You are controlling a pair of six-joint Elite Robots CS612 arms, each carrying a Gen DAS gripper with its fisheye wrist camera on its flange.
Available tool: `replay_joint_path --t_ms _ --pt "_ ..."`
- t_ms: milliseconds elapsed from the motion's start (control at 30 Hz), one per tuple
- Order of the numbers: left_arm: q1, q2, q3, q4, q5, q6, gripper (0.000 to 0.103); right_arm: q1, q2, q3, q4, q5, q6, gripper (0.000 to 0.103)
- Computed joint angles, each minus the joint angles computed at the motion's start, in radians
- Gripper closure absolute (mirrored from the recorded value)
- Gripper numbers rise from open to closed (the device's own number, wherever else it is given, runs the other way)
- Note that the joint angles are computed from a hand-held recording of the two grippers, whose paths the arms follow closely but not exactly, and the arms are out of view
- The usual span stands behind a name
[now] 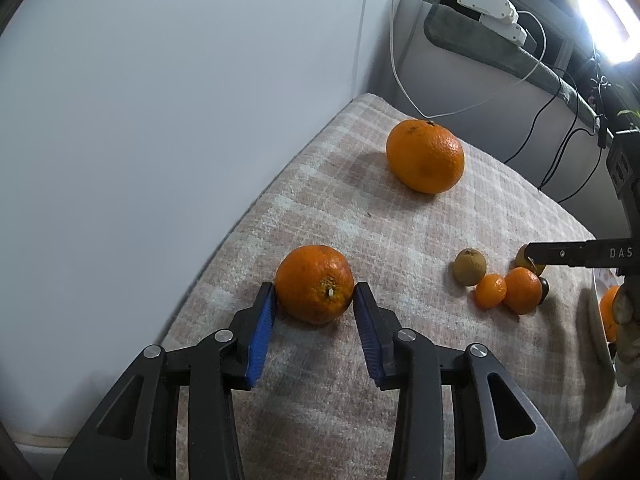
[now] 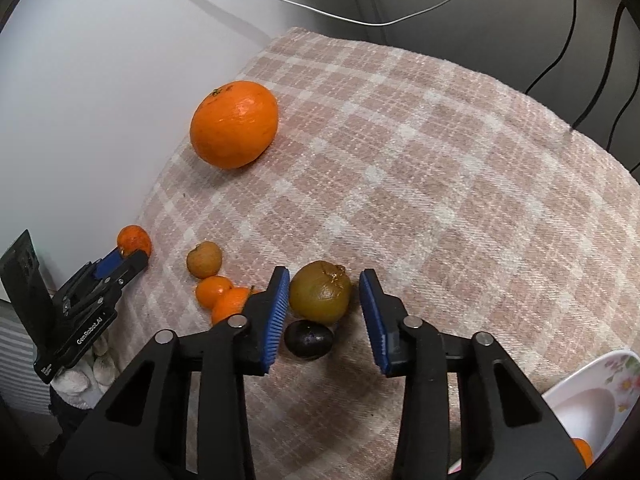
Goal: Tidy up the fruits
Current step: 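Grasp a mandarin with the left gripper while the right grasps an olive-green fruit, then carry the mandarin and olive-green fruit onto the white plate and open both grippers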
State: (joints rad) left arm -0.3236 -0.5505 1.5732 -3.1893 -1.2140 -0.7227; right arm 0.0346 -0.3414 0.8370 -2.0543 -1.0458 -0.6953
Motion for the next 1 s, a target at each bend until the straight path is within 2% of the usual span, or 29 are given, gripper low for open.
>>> replay_joint_path --t_ms 367,1000 --pt "-0.004 0.003 0.003 -0.018 0.017 -0.005 0.066 -0.003 -0.003 0.008 0.004 0.019 -0.010 0.073" --pt "-0.031 -0.030 0.045 -0.107 0.018 0.015 0.066 -0.038 -0.067 0.094 -0.038 0.097 -0.032 0.073"
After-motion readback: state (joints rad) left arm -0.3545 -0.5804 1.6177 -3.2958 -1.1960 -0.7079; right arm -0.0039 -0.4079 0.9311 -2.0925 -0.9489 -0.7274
